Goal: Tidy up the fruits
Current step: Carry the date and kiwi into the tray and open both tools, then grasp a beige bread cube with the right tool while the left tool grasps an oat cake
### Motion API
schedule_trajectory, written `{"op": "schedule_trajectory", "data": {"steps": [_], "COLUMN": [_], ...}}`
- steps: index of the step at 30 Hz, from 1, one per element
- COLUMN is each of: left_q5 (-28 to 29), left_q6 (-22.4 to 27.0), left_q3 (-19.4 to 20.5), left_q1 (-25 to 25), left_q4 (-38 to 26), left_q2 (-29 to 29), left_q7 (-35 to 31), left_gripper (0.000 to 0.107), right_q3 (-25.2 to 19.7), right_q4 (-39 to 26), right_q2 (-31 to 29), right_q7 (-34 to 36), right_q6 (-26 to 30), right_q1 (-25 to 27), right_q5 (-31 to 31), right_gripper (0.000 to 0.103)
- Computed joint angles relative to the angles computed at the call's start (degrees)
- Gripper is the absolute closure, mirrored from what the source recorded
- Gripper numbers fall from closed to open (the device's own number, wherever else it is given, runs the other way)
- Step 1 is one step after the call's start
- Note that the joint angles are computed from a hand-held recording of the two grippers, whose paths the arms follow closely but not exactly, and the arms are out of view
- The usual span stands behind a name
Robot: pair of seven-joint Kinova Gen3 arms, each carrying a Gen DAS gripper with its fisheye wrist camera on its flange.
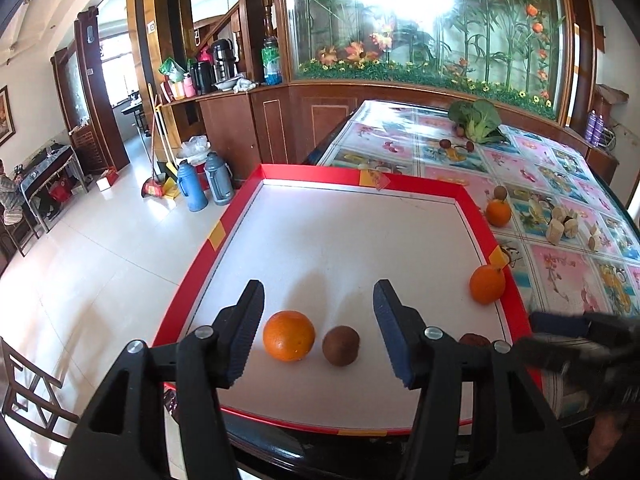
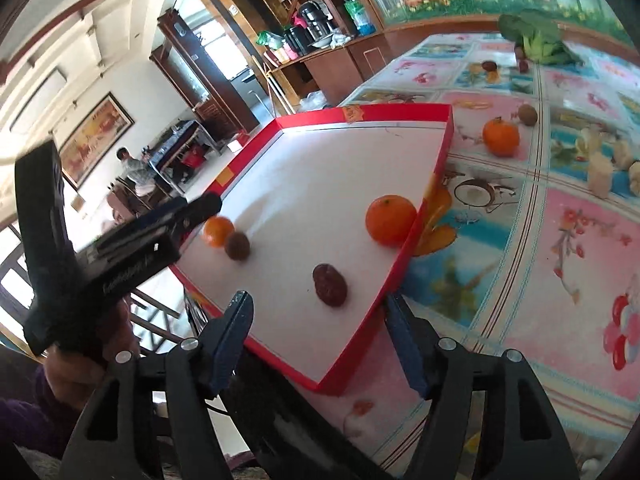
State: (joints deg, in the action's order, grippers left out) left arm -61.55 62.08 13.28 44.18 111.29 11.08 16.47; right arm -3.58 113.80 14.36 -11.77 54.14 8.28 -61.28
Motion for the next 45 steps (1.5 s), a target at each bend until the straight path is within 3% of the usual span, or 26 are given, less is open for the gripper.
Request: {"op": "schedule_trajectory", "data": {"steps": [7, 13, 20, 24, 32, 37, 45], "left_q5": [0.0, 0.6, 0.4, 0.9, 6.0, 10.7, 18.7], "left_q6": [1.2, 1.5, 0.5, -2.7, -11.9, -13.7, -14.1], "left_q3": [0.0, -0.1, -0.1, -0.7, -2.8, -4.1, -6.4], "left_q1": [0.0, 0.2, 1.1, 1.5, 1.0, 0.7, 0.2], "left_q4": [-0.5, -1.6, -4.7, -8.0, -18.3, -25.5, -34.8], "left_q2": [0.2, 0.6, 2.5, 4.0, 9.1, 13.7, 20.5], "left_q7": [0.0, -1.1, -4.3, -8.7, -22.6, -31.3, -41.6], "left_gripper": [0.049, 0.048, 0.042, 0.042, 0.037, 0.037, 0.037], "right_q3": [0.1, 3.0, 6.3, 6.8, 4.5, 2.7, 0.2], "right_q4": [0.3, -0.2, -1.7, -2.6, -7.6, -11.1, -13.2], "right_q2": [0.1, -0.2, 0.7, 0.8, 3.3, 5.7, 6.9], "right_q7": [8.0, 9.9, 8.3, 5.3, -3.3, -9.8, -18.6], "right_q6": [7.1, 6.4, -1.3, -7.0, -15.4, -17.7, -22.8], "right_q1": [2.2, 4.6, 10.4, 12.5, 13.2, 12.9, 10.4], "right_q5": [-0.6, -4.0, -8.8, -9.5, -2.6, 3.4, 14.0], "right_gripper": [0.035, 0.035, 0.035, 0.035, 0.035, 0.038, 0.065]}}
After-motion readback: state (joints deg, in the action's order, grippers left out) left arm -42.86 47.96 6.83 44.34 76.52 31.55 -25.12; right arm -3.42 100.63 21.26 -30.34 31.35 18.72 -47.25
